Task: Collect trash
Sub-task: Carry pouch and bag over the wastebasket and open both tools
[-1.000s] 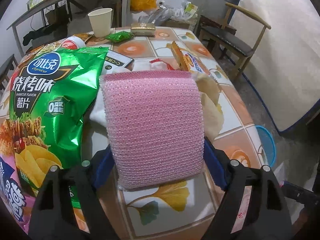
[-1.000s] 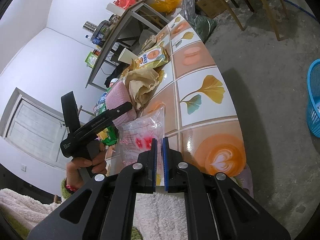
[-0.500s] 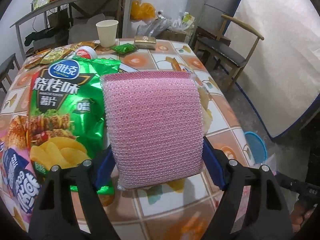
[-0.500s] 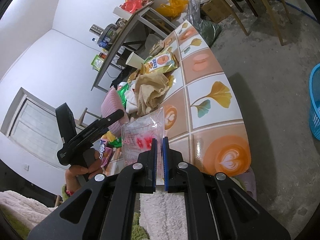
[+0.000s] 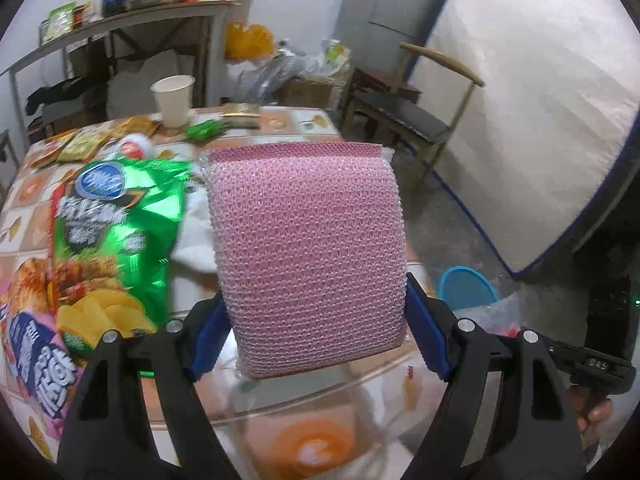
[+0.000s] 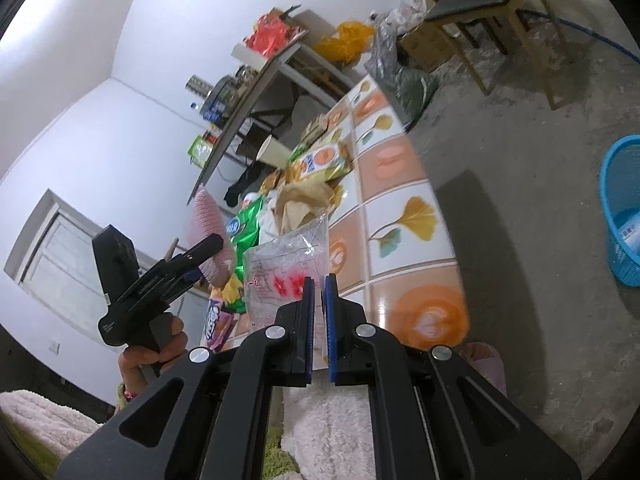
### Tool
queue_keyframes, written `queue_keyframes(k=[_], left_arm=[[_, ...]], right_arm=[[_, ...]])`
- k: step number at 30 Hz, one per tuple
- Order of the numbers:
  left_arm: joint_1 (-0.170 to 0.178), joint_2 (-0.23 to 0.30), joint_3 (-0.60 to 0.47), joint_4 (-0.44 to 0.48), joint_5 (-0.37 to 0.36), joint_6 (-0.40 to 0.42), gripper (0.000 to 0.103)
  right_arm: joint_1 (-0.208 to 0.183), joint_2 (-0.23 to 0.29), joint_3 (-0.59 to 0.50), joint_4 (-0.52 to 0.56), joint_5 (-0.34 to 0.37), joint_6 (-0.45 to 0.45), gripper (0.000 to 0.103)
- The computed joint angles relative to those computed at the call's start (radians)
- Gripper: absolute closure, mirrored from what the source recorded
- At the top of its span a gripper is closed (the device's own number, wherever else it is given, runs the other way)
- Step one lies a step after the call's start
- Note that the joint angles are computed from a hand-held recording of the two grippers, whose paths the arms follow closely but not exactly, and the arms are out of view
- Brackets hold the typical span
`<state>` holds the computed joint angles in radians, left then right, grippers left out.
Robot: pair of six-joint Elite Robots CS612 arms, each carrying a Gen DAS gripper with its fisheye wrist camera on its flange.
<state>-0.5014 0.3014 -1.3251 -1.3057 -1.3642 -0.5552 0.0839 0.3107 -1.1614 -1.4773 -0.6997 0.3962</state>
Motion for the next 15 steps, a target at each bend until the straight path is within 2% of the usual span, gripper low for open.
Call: queue_keyframes(k=[4,10,13,15], left_arm=[[-0.011,-0.026,0.061,-0.058,-0.070,0.044,0.028],[-0.028,-0.087,0.218,-0.157,-0.217,0.129,0.028],[-0.030,-0.144,0.366,-0.202,-0.369,0.163,0.028],[-0.035,-0.195,0.499,-0.238,-0.457,0.189,0.027]], right_arm=[[-0.023,0.023,-0.052,-0.018,-0.031,0.055,0.097],[-0.066,0.067,-0.151,-0.027,-0.145,0.154,0.097],[-0.092,0.096,-0.208,-0.019,-0.216,0.222,0.097],[-0.108,0.112,-0.248,0.024,-0.298,0.259,0.097]])
